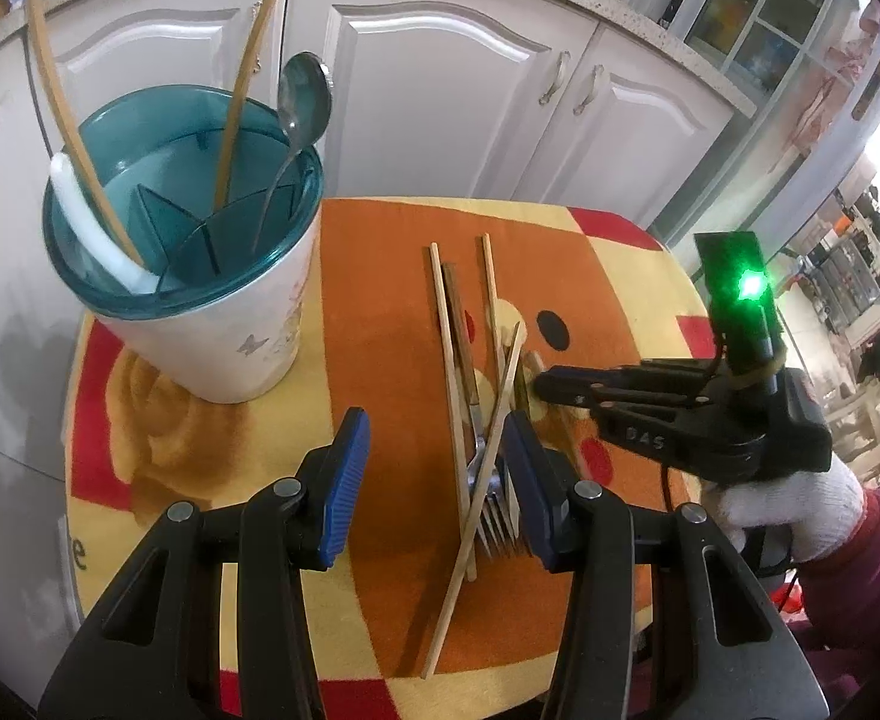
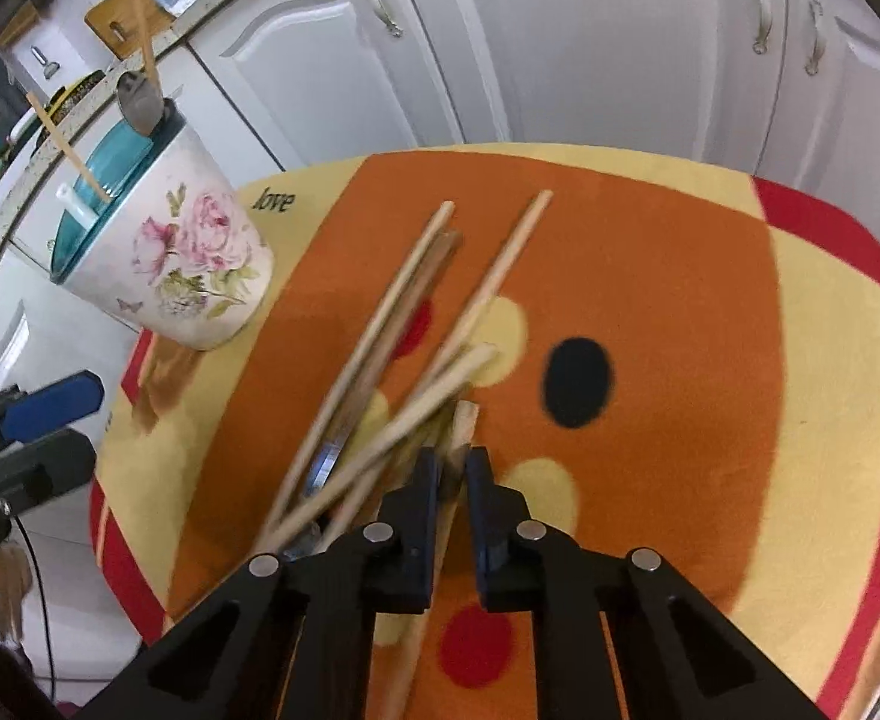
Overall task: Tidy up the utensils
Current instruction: 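Withdraw both grippers from the cup toward the remaining chopsticks and fork, then grasp a wooden chopstick with the right gripper while the left grasps another chopstick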
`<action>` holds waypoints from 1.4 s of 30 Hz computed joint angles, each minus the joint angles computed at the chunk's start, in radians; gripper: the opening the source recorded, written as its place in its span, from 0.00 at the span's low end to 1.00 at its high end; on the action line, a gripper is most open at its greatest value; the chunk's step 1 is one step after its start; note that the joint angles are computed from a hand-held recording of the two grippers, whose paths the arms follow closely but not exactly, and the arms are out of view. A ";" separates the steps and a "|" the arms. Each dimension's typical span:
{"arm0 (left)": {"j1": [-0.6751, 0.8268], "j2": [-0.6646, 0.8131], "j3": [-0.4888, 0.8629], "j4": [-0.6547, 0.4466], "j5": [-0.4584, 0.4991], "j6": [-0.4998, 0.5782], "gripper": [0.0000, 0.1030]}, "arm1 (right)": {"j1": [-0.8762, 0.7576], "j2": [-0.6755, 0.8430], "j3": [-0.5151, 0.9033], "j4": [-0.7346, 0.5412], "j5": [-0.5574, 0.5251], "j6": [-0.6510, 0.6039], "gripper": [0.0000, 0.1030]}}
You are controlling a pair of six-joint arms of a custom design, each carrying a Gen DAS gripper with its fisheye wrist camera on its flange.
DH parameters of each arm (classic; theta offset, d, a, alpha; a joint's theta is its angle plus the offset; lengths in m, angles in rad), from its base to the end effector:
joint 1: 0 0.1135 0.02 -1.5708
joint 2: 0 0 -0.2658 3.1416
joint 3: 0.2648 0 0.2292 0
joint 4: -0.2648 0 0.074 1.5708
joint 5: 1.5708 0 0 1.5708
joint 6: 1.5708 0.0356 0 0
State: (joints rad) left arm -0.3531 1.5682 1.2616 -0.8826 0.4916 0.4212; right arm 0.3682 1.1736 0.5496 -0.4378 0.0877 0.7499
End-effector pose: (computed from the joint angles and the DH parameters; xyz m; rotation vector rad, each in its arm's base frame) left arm 0.2640 -0.1152 0.2719 1.1294 2.4269 -0.6528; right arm 0.1738 0.0637 0.1825 0.5328 2.5982 0.2673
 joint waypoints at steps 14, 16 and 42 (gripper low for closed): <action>-0.211 0.153 -0.038 0.209 -0.208 -0.142 0.25 | -0.225 -0.223 -0.115 -0.113 -0.059 -0.082 0.08; -0.217 0.178 -0.041 0.218 -0.231 -0.146 0.23 | -0.231 -0.225 -0.122 -0.103 -0.070 -0.078 0.08; -0.171 0.207 -0.032 0.181 -0.186 -0.084 0.04 | -0.224 -0.226 -0.136 -0.079 -0.087 -0.079 0.08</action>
State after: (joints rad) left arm -0.5243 1.7757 1.2294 -0.7012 0.3059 0.3371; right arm 0.1441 0.9471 0.4136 -0.5164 0.0011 0.6708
